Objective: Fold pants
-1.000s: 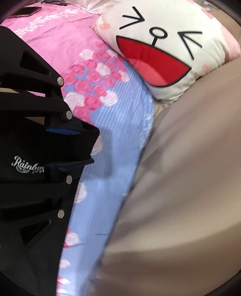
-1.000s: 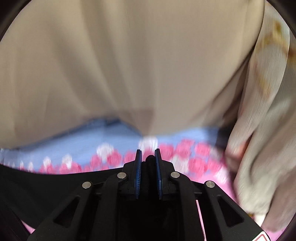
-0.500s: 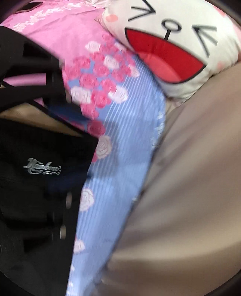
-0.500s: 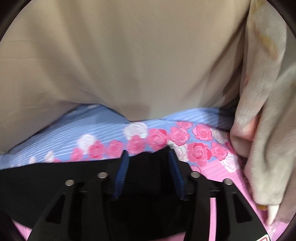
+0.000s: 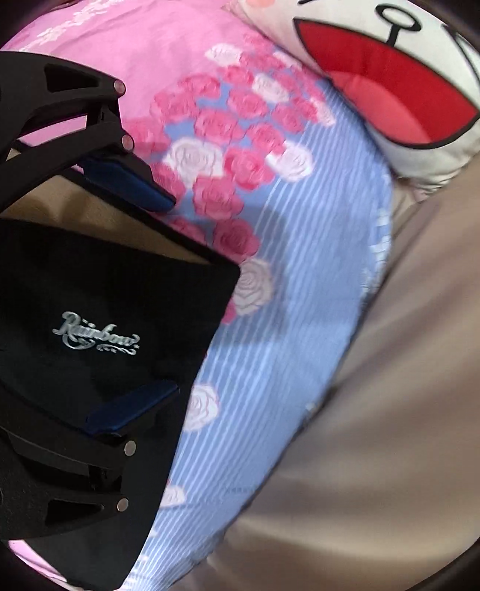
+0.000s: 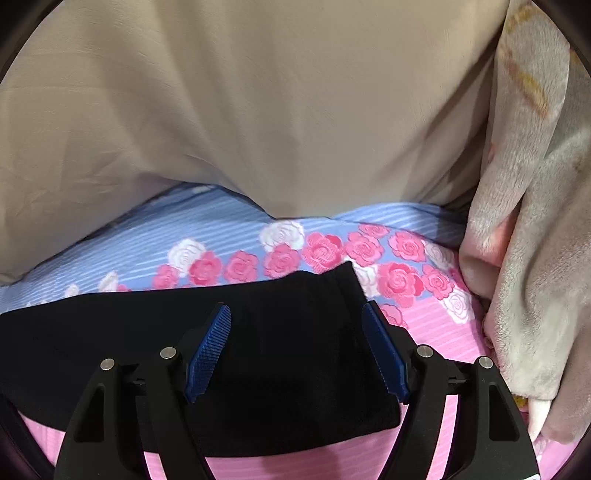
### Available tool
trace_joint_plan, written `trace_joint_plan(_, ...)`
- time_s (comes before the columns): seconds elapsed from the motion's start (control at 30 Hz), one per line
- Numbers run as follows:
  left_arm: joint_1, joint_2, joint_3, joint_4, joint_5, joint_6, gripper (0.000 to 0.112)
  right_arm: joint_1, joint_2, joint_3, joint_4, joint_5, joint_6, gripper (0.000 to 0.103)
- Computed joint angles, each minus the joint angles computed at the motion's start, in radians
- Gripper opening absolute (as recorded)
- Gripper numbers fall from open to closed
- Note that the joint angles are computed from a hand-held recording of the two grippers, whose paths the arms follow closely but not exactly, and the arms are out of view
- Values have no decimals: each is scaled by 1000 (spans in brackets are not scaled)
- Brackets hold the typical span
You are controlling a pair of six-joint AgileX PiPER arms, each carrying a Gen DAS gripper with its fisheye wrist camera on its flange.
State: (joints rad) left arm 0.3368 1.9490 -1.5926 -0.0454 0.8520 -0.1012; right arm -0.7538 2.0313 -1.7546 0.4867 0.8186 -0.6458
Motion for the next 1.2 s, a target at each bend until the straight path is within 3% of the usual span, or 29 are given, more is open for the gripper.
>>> trace_joint_plan(0.07, -23, -13, 31, 71, -52, -61, 73, -2, 39, -59, -28, 41, 32, 72)
trace_joint_plan(0.13, -31, -21, 36, 88, -58, -75, 51, -9, 79, -124, -43, 85, 67, 79)
trace_joint_plan(0.2, -27, -28, 29, 73, -43, -69, 38, -11, 119, -184, -56, 117, 99, 80)
trace_joint_plan(0.3, -28, -39, 26, 81, -30, -76, 30, -1, 202, -312, -81, 187, 154, 80)
trace_joint_plan(0.37, -35, -48, 34, 101, -34, -81, 29, 14, 238, -358, -106, 204, 177, 81)
trace_joint_plan(0.43, -37, -60, 49, 112, -38, -84, 29, 35, 231, -325, -128, 136, 171, 80)
trace_joint_plan(0.5, -25, -52, 27, 97, -22, -74, 28, 40, 226, -312, -120, 111, 160, 64)
trace_joint_plan(0.57, -12, -41, 8, 70, -8, -56, 29, 36, 246, -361, -105, 146, 167, 36)
trace_joint_plan(0.67, 4, -31, -5, 32, -1, -30, 30, -4, 289, -463, -13, 228, 174, 8)
trace_joint_plan(0.73, -2, -36, 10, 48, -18, -33, 31, -22, 285, -466, -12, 207, 205, 7)
trace_joint_plan(0.8, -21, -51, 38, 88, -39, -61, 33, -37, 299, -490, 3, 222, 201, 13)
trace_joint_plan(0.87, -33, -52, 45, 115, -49, -78, 35, -44, 339, -558, -4, 300, 223, 31)
trace_joint_plan(0.93, -34, -47, 45, 120, -51, -85, 39, -35, 328, -526, -1, 288, 197, 48)
trace_joint_plan(1.03, -22, -37, 39, 95, -54, -84, 44, -4, 285, -429, -46, 209, 165, 54)
trace_joint_plan(1.1, -13, -35, 41, 76, -61, -78, 42, 21, 263, -379, -71, 149, 168, 41)
trace_joint_plan(1.13, -11, -41, 48, 67, -71, -75, 36, 27, 258, -371, -76, 140, 165, 20)
trace_joint_plan(1.2, -5, -59, 60, 55, -81, -80, 28, 17, 251, -372, -42, 153, 177, 14)
